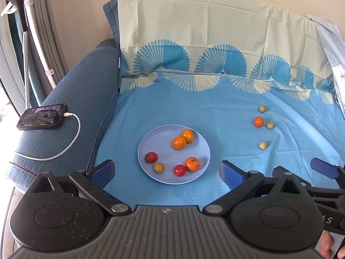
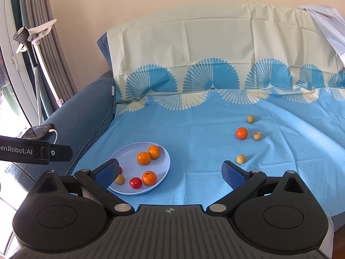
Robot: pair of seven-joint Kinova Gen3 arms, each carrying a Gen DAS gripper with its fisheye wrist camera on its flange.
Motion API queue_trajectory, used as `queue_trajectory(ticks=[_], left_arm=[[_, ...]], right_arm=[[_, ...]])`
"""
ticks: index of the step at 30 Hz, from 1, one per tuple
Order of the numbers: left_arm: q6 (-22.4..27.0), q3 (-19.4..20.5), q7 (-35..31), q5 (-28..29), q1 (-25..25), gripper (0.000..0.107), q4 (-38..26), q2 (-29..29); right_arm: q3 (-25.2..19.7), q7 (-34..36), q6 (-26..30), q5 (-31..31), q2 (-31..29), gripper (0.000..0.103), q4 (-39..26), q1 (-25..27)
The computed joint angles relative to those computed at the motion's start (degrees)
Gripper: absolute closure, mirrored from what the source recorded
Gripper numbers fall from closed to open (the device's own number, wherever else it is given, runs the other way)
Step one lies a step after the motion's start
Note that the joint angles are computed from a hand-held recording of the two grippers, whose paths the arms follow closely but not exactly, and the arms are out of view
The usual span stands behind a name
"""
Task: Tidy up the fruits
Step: 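Lift both open tools and move them toward the remaining fruits, then grasp a tan fruit with the left tool while the right tool grasps another tan fruit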
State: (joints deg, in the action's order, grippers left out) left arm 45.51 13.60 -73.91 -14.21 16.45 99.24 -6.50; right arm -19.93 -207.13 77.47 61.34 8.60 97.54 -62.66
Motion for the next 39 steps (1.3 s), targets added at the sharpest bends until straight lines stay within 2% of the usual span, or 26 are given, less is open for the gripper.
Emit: queue_trajectory(ticks=[7, 14, 16, 21, 23, 27, 29, 32, 35, 36, 38, 39], left_arm=[[0.7, 1.6, 2.1, -2.6, 1.7, 0.005, -1.6, 2.4], [1.0, 1.4, 3.9, -5.3, 6.9, 0.005, -6.7, 10.0], [0.8, 0.8, 2.5, -4.2, 8.6, 0.005, -9.0, 13.4], [1.2, -0.1, -0.9, -2.2, 13.1, 0.005, -16.5, 23.6], [1.7, -0.7, -2.2, -1.5, 15.1, 0.005, -20.0, 28.2], [-0.6, -2.4, -5.2, -1.1, 19.0, 0.005, -25.9, 36.8], [1.0, -3.5, -7.1, -0.6, 20.6, 0.005, -30.6, 41.7], [4.6, -4.0, -10.6, 1.9, 21.7, 0.005, -38.3, 48.3], [6.1, -4.1, -15.0, 4.7, 21.8, 0.005, -43.2, 52.5], [6.9, -4.1, -16.5, 5.7, 21.7, 0.006, -44.8, 53.8], [9.0, -4.8, -18.4, 7.0, 22.2, 0.014, -48.1, 56.3], [10.6, -5.2, -19.1, 7.6, 22.4, 0.027, -50.0, 57.6]], right_arm=[[-0.6, -2.7, 1.8, -0.7, -1.6, 0.002, 2.4, 0.4], [-0.5, -5.0, 3.1, -2.6, -3.3, 0.002, 6.8, 3.8], [-2.5, -5.8, 3.4, -3.3, -3.9, 0.002, 8.7, 7.5], [-9.2, -5.5, 2.0, -4.3, -4.9, 0.002, 14.5, 20.7], [-9.5, -4.0, -1.9, -4.5, -6.1, 0.002, 17.6, 26.0], [-9.4, -1.5, -11.3, -2.3, -6.4, 0.002, 22.8, 36.7], [-9.8, 0.1, -15.9, -0.1, -5.0, 0.002, 24.2, 42.0], [-11.1, 0.4, -22.9, 5.3, -1.6, 0.002, 25.7, 49.9], [-12.8, -0.8, -29.9, 12.3, 2.2, 0.002, 26.5, 57.5], [-12.1, -1.1, -32.2, 14.6, 3.3, 0.002, 26.6, 58.7], [-7.7, -1.2, -36.8, 19.3, 5.6, 0.002, 26.4, 58.0], [-5.1, -1.5, -38.8, 21.6, 6.8, 0.002, 26.1, 56.9]])
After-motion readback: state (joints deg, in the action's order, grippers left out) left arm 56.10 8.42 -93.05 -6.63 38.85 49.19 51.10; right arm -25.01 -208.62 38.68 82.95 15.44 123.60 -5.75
